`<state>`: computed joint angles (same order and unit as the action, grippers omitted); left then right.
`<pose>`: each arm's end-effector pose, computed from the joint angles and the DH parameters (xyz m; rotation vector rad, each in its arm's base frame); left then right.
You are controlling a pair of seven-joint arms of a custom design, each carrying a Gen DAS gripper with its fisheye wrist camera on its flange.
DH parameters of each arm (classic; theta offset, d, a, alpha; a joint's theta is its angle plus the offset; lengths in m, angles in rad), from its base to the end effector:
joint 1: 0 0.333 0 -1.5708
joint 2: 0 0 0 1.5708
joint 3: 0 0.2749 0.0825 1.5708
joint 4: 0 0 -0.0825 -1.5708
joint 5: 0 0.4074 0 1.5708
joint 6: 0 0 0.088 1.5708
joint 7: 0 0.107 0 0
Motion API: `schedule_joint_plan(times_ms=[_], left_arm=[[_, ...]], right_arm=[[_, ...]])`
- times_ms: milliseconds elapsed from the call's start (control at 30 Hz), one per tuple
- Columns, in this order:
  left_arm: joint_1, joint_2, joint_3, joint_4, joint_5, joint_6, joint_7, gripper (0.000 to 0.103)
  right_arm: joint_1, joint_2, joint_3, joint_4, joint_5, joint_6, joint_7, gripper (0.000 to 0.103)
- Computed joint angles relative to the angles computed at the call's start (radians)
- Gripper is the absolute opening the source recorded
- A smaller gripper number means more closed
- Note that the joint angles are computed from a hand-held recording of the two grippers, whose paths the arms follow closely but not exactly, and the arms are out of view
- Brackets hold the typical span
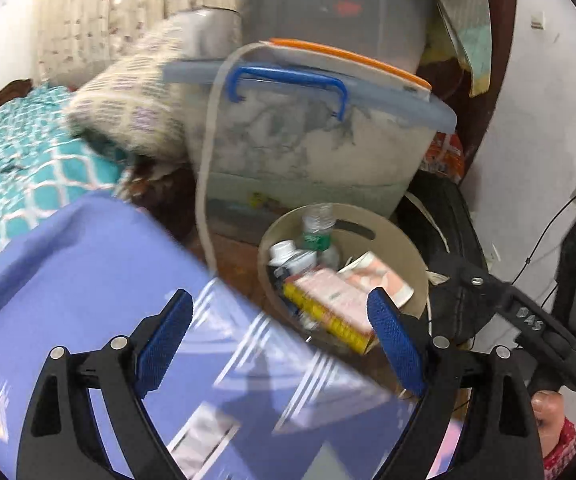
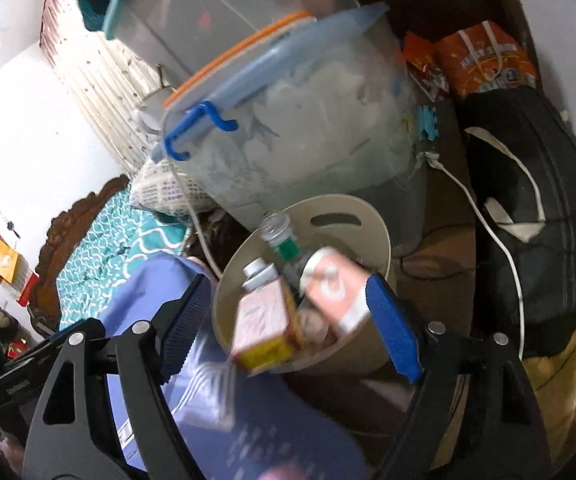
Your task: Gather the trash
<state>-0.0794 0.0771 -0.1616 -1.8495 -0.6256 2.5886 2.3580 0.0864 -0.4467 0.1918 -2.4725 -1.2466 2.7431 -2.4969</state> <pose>0.6323 -0.1416 0.5030 -1.2374 2.3348 -1.0446 0.4550 0.1706 0.4576 -0.7162 2.0348 -0.6789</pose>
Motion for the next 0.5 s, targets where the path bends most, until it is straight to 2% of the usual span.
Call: schedule_joint_plan(times_ms=[100, 233, 367, 500], left_arm=[[0.02, -0.12, 0.021, -0.144, -0.041, 0.035, 0.035, 0.086], [0.024, -0.269, 0.053, -0.321, -0.081, 0.098, 0.082, 0.093], [0.022, -0.414, 0.092, -0.481, -0.098, 0.147, 0.138, 0.094], [0.028, -0.525, 0.141, -0.581, -0.116, 0.131, 0.169, 0.094]], right_arm=[[0.058, -0.076, 0.069, -0.05, 0.05, -0.104, 0.034, 0.08], [0.143, -0.077, 0.127, -0.036, 0.128, -0.215, 0.016, 0.081], [0.217, -0.043, 0.15, 0.002, 0.176, -0.265, 0.019, 0.082], [0.268, -0.001, 0.169, 0.062, 0.194, -0.334, 0.012, 0.084]])
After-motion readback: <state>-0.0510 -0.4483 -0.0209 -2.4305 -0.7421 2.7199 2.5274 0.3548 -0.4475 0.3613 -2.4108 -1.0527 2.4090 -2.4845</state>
